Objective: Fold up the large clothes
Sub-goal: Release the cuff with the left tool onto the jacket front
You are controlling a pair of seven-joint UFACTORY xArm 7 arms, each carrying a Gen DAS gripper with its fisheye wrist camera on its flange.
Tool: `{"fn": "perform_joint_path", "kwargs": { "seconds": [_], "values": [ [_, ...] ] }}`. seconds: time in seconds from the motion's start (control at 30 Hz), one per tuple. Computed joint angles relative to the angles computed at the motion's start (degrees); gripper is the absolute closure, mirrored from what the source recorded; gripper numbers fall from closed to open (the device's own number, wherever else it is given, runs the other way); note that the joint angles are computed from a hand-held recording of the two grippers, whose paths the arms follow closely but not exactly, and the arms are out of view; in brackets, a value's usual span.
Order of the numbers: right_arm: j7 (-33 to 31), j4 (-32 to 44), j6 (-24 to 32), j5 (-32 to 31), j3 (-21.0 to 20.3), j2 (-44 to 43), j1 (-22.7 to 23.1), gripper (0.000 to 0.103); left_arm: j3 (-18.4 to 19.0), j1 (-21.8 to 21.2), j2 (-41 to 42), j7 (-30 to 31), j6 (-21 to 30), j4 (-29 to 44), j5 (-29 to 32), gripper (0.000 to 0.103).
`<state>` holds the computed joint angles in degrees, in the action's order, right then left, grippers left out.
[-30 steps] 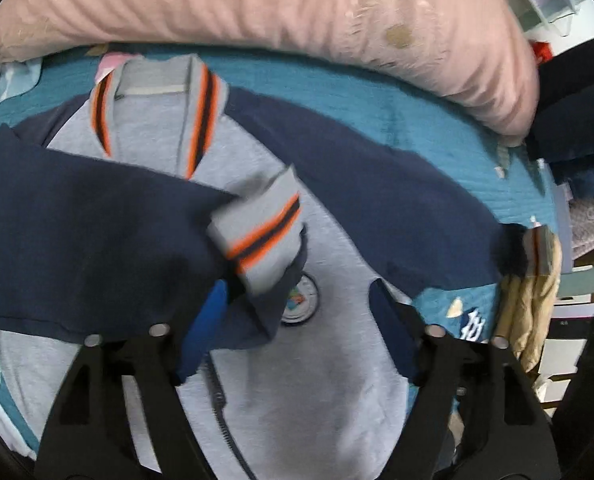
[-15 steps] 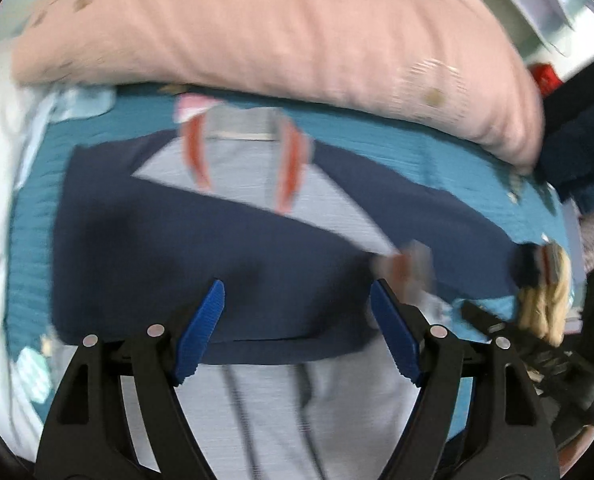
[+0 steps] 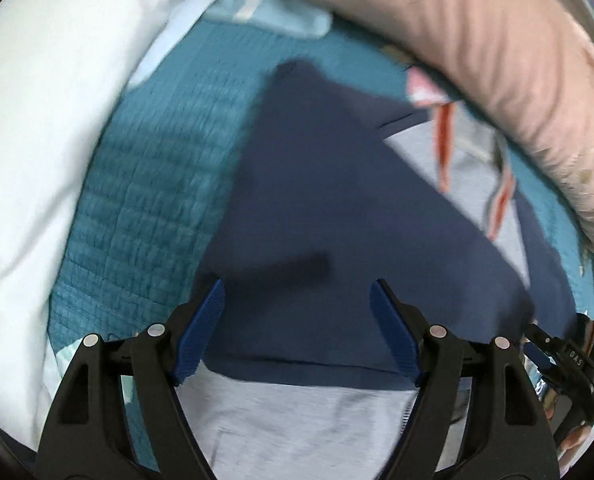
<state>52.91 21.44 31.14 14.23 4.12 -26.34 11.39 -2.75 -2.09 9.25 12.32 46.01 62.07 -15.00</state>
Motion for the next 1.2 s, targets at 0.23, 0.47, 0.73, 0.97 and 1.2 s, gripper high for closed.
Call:
{"fn": "perform_joint_path", "kwargs": {
  "seconds": [0.23,0.47,0.73,0.97,1.2],
  "values": [
    [3.29,-1.0,-4.95,-3.17,2.9,-1.63,-0.83,0.089,0.41,-0.61,-0.34,-0.36,-4.21,-2.88,4.22,0.047],
    [3.06,4.99,-2.9,-10.9,2.95,-3.55,-4.14,0.091,0.73,2.0,-0.48,3.65,0.66,-0.99,-1.28,0.074],
    [1.79,9.04,2.73,-14.42,2.72,7.62,-6.11,0.091,1.09,3.44,1.28,5.31,-0.75,-1.98,-3.18,0.101],
    [3.28,8.99,3.53,-18.02,3.33,8.5,-4.87,0.074,1.26,3.26,2.74,4.71,0.2,0.35,0.61,0.102],
    [6.65,5.49,6.14,-18.69,4.56,-5.95,-7.12,0.028,1.4,0.79,-5.62,-2.3,-4.63,-5.86,7.95,0.036]
  ]
}}
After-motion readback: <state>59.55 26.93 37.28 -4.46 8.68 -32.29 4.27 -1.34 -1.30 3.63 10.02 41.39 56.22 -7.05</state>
